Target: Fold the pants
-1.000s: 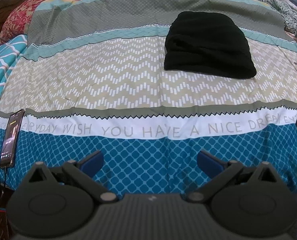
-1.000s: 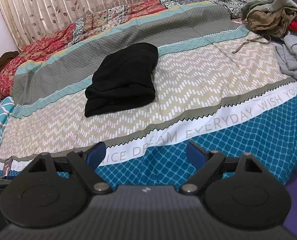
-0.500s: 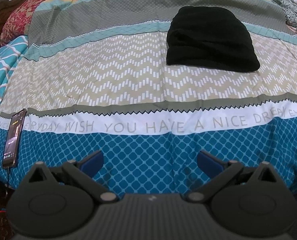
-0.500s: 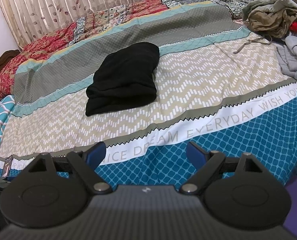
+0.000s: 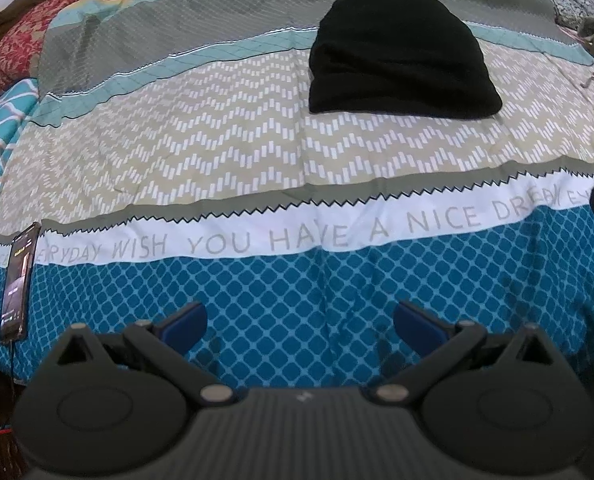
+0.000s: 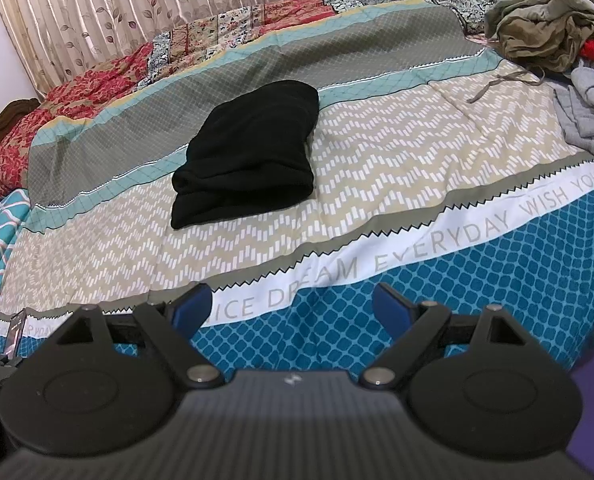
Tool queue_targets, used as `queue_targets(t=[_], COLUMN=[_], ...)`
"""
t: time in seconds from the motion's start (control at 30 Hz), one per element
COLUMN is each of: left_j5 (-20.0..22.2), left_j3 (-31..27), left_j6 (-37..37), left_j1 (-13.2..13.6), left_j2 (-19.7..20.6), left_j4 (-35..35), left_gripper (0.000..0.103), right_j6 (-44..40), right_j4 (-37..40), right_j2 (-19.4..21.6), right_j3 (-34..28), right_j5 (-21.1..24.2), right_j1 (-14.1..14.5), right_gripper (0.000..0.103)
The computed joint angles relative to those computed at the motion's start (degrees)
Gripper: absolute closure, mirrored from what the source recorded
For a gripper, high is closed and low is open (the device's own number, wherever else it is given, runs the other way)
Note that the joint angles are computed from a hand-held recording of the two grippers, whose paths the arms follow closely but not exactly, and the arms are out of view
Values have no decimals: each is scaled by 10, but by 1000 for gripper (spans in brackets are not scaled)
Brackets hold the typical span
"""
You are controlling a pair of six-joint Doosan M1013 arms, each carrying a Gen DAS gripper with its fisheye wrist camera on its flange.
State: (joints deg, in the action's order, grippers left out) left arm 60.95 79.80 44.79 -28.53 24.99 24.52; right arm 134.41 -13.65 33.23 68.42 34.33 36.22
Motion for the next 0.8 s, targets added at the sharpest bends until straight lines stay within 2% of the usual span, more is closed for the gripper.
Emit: queue_targets(t=[0.8], left_j5=[12], left_j3=[-10], left_j6=[76], left_j1=[-13], left_j2=[12], left_j4=[-26], left_gripper=[0], right_j6=[-13], right_j4=[24], right_j2=[-3], right_j3=[8], right_j5=[-5], right_j1=[-5], right_gripper=[14])
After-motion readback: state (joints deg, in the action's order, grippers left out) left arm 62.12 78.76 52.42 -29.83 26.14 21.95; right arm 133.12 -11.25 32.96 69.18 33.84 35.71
